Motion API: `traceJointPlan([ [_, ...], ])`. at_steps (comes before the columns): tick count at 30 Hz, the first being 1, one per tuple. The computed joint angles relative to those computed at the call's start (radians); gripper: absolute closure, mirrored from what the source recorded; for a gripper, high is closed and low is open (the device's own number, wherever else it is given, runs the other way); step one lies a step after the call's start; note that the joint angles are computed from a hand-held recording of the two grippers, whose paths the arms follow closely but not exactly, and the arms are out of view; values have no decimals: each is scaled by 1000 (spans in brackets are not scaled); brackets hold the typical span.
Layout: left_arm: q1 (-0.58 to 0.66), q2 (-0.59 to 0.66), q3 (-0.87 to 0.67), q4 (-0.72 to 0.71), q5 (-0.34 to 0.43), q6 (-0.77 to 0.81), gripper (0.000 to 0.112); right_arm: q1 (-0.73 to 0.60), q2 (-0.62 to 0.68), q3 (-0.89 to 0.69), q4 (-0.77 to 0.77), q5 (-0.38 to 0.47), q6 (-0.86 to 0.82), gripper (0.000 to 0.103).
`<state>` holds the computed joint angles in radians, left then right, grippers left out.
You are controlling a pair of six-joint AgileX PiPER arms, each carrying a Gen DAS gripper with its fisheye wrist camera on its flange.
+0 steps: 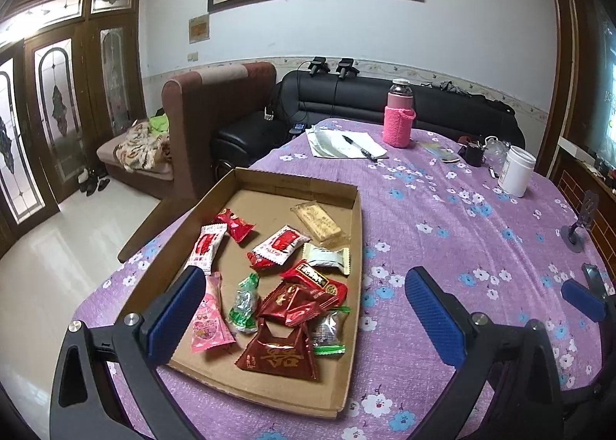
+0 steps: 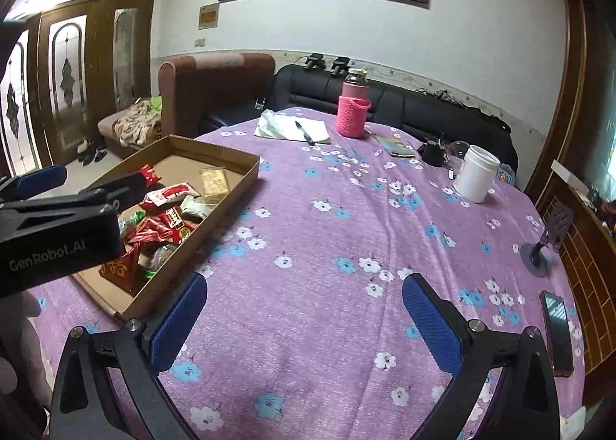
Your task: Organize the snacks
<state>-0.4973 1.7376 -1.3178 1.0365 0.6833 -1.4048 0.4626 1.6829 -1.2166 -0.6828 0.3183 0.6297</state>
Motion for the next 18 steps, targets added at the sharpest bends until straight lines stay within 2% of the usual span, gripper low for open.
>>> traceJointPlan([
  [6,36,-21,33,0,-34,-23,9,22,38,-37,-36,46,23,1],
  [12,66,-22,42,-49,-60,6,9,9,69,-75,72,75,-59,0],
  [18,73,-12,34,-87,-71,33,9,21,69,-74,66,83,-56,0],
])
